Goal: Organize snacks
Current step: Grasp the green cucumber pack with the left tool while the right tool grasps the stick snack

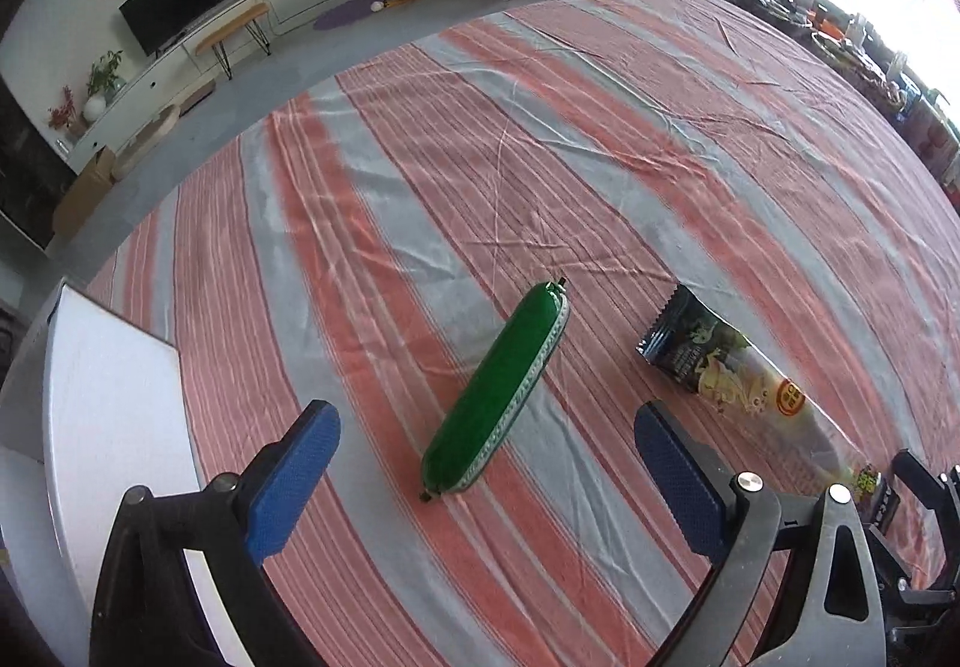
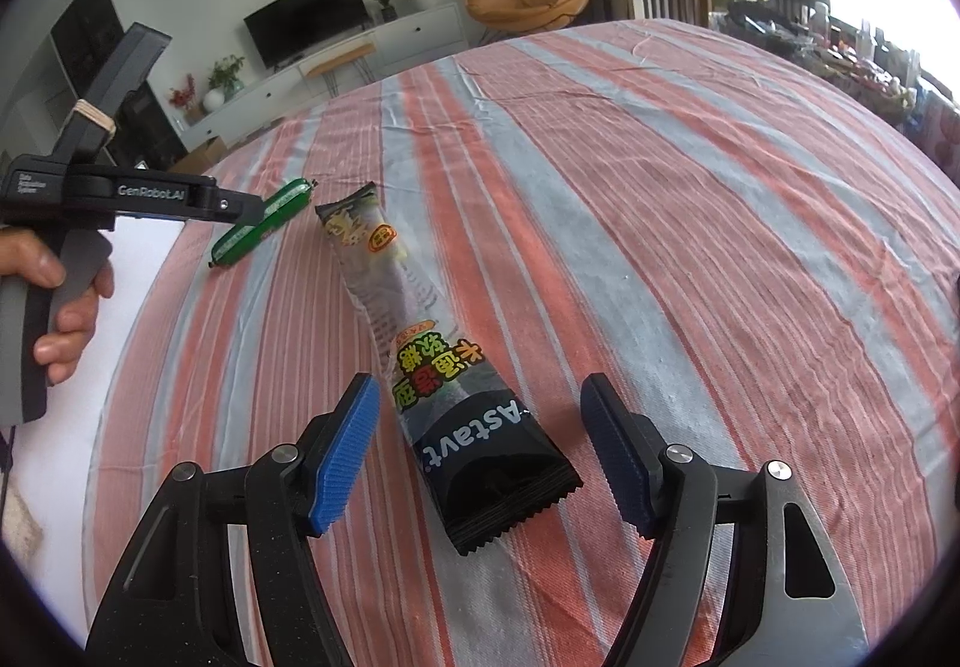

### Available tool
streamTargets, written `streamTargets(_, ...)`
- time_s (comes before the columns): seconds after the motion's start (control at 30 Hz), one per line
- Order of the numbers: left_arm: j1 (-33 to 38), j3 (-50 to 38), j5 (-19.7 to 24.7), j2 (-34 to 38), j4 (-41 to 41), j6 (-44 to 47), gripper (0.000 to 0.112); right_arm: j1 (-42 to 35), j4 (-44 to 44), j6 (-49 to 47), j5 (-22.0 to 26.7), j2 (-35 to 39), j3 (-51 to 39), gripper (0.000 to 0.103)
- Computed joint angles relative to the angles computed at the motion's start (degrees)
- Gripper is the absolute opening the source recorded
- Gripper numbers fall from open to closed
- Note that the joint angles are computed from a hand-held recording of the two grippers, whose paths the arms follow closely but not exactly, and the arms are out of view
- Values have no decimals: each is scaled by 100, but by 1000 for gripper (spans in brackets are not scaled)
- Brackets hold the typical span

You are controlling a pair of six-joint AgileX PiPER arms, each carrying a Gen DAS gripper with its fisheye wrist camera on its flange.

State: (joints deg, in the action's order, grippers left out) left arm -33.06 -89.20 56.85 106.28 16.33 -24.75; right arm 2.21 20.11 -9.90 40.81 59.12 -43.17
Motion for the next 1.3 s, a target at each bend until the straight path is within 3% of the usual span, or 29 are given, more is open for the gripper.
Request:
streamTargets(0.2, 118, -100, -122, 392, 45, 212, 98, 55, -25, 36, -20, 25, -11, 74)
streamTargets(0.43, 355, 90, -576, 407, -194, 49, 96, 107, -87, 94, -33, 35, -17, 75)
streamTargets(0.5, 425, 190, -768, 350, -371, 59, 88, 101, -68, 83, -32, 35, -17, 75)
streamTargets(0.6, 436, 311, -928, 234, -504, -15, 61, 115, -57, 95, -34, 28, -15, 75)
streamTargets(0.67, 395, 342, -923, 166, -522, -25, 32, 122, -71, 107, -34, 28, -16, 75)
streamTargets(0.7, 387, 343, -879, 145, -542, -42, 26, 122, -71, 107, -34, 28, -16, 75)
streamTargets(0.83, 331, 766, -961, -177, -547, -410, 22, -10, 184, -130, -16, 20, 12, 75)
streamTargets(0.9, 201, 1237, -1104, -547, -289, -1024, 22, -443, 884, -810, 147, 18, 53, 75)
streamTargets(0.97, 59, 1798, -1281, -1056, -219, -1652, 22, -1272, 2000, -1806, 656, 144, 57, 75)
streamTargets(1.03, -218, 2351, -1371, -1649, -10, -2325, 22, -1813, 2454, -2027, 1309, 500, -230, 75)
streamTargets(1.1, -692, 2750, -1198, -2175, 481, -3114, 22, -1599, 2030, -1534, 1616, 869, -840, 75)
streamTargets(1.23, -1527, 3182, -751, -3043, 676, -4055, 22, 86, 132, -385, 2360, 2008, -2627, 75)
streamTargets(1.3, -1931, 3199, -492, -3405, 781, -4393, 22, 839, -667, 47, 2306, 2352, -3115, 73)
